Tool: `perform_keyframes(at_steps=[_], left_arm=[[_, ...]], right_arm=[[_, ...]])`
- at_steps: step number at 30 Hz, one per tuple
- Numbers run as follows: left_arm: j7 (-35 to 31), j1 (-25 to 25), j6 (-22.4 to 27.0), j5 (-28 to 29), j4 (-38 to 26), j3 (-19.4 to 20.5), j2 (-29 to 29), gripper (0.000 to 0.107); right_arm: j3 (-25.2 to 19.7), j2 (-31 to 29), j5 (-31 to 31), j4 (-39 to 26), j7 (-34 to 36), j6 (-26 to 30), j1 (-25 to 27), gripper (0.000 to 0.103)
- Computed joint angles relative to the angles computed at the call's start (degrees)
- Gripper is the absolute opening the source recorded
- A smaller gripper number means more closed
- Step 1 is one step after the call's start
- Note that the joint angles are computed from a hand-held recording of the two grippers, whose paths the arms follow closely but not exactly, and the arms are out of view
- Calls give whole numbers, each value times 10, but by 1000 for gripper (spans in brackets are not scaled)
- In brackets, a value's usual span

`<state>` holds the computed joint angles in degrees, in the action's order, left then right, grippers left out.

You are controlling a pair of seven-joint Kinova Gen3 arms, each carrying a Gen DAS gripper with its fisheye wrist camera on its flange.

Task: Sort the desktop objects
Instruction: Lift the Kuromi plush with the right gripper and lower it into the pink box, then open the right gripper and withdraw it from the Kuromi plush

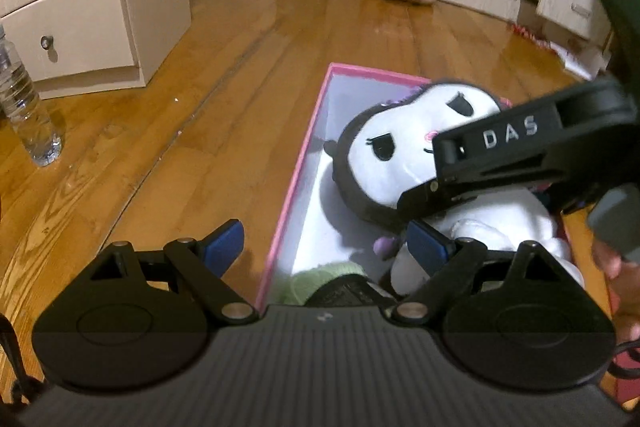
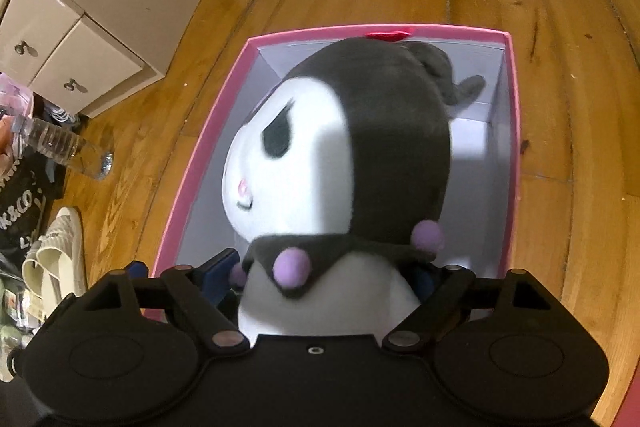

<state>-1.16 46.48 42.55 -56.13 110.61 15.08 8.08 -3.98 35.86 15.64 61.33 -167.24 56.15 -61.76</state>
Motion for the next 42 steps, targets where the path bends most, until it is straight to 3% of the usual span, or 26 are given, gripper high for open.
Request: perform_keyframes(at_steps=[7, 14, 18, 22, 27, 29, 32, 36, 39, 42], left_arm=[[17, 41, 90, -38, -31, -2, 39, 89], [7, 34, 101, -16, -40, -2, 45, 89], [76, 27, 43, -22, -2, -20, 23, 89], [94, 11, 17, -10, 10, -17, 12, 89], [123, -8, -27, -31, 44, -8, -25, 89], [136, -14, -17, -44, 43, 0, -27, 89], [125, -15, 0, -61, 34, 12, -24, 89], [168, -25, -33, -92, 49, 12, -33, 89], [190, -40, -69, -95, 64, 11, -40, 89], [196, -52, -95, -104, 81, 14, -51, 89]], right_arm=[[-88, 26, 61, -59, -32, 93, 35, 89], [-87, -26, 78, 48, -131, -23, 49, 89], [-94, -51, 78, 86, -129, -67, 63, 87], [-61, -72, 76, 106, -128, -80, 39, 86], [28, -72, 75, 72, -93, -3, -77, 69], [46, -62, 96, 65, -90, 19, -116, 62], [36, -32, 125, 33, -79, 61, -124, 62], [30, -18, 113, 18, -46, 64, -106, 65], [4, -25, 124, 45, -73, 38, -81, 66], [47, -50, 110, 103, -143, -32, -99, 59]])
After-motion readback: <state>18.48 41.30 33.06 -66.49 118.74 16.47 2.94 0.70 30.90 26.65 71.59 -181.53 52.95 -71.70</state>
